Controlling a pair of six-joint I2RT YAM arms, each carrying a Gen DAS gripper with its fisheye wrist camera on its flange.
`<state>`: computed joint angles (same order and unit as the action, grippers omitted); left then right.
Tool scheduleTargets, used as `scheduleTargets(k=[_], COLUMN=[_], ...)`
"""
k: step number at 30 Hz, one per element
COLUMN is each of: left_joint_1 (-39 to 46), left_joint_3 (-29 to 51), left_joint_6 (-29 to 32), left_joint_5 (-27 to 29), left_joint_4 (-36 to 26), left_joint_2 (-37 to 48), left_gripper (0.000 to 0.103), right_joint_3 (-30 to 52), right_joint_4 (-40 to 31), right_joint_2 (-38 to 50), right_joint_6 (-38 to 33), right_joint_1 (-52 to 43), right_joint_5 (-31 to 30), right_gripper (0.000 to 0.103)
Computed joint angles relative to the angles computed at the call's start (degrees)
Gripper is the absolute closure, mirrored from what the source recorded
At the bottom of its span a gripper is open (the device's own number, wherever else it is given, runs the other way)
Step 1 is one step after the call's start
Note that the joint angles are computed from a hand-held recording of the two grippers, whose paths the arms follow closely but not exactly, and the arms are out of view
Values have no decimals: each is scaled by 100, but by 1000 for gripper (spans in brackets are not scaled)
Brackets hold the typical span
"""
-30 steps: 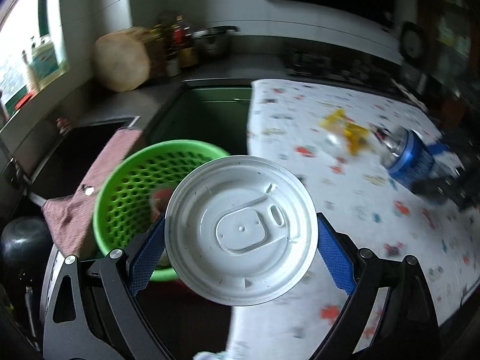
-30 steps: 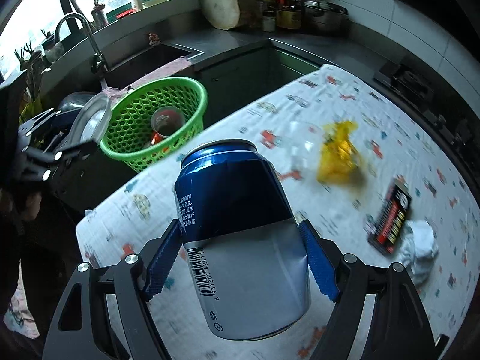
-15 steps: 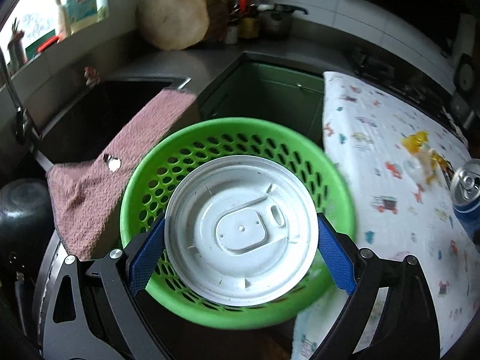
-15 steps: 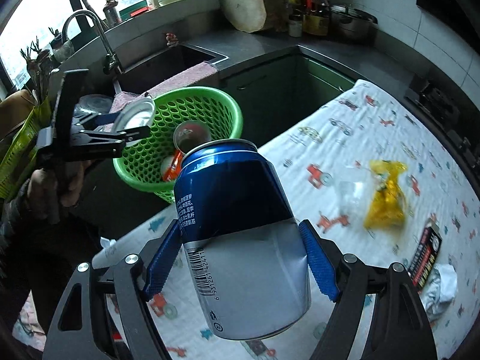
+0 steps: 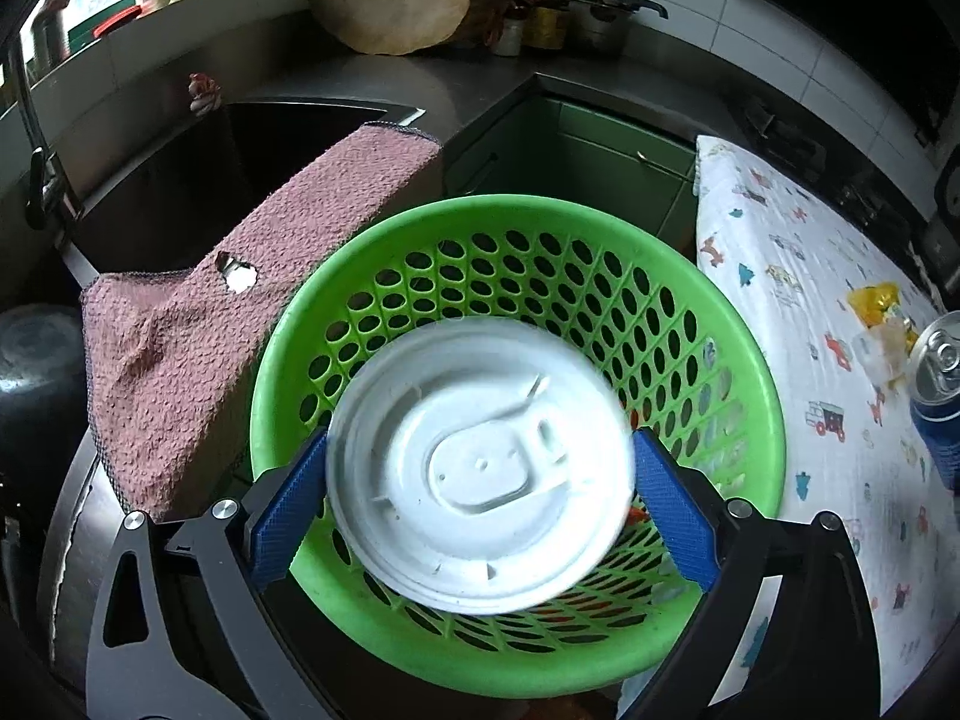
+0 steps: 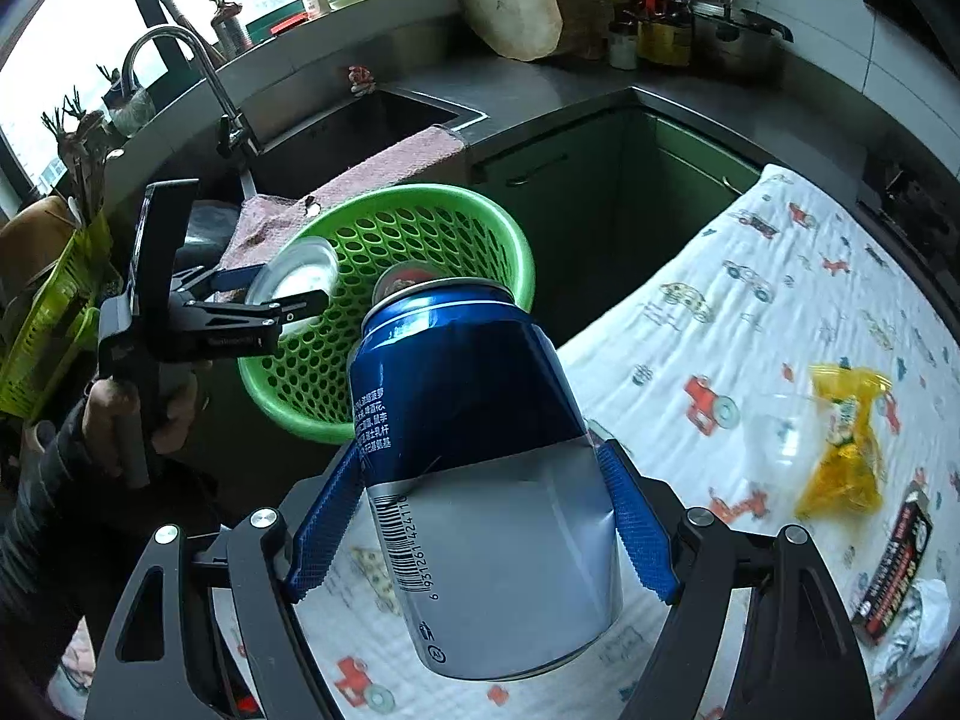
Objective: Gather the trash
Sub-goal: 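Drop the white lid into the green basket while the right tool carries the can, then lower the can into the green basket and open the right tool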
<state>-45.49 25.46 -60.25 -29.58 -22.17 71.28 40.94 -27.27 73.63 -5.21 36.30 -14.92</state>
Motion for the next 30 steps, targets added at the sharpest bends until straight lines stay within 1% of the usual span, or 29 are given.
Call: scheduleTargets(k=[6,11,15,16,19,21,22,27,29,30], left_joint_1=[27,-253,-643,-805,-1070,-1320,-1398,-2135,-2320,-2347], left_joint_3=[-103,-161,-179,-152,-112,-110,-99,30,51,54], left_joint_6=[-80,-402,-872,-1075,-1441,-1820,-1943,-2970,-3228,-3254], left_joint_5=[11,-176,-410,-501,-605,-669,-673,-889,-902,-904], left_joint_4=[-23,-372,-923,-1140,-1514,-1815,-1919,-2677,-2842,-2870], left_joint_2=[-96,-375,-758,-822,-934,-1037,-1060,-1006,-967,-964], left_gripper=[6,6,6,6,6,6,6,6,6,6], right_joint_3=[116,287,445,503,637,769,860,1136,1236,1266], right_joint_4=[243,389,528,593,790,908,976,1369,1450,1551], right_joint_2=[370,618,857,963,1228,1444,1579,2062,2220,2303], right_joint_6=[160,319,482,560,775,969,1049,1449,1551,1636], right_joint_1=[201,321,482,546,663,742,806,1083,1165,1227], right_joint_5=[-34,-17,53,67,126,121,136,243,251,298], right_gripper=[27,27,27,27,27,27,27,27,27,27])
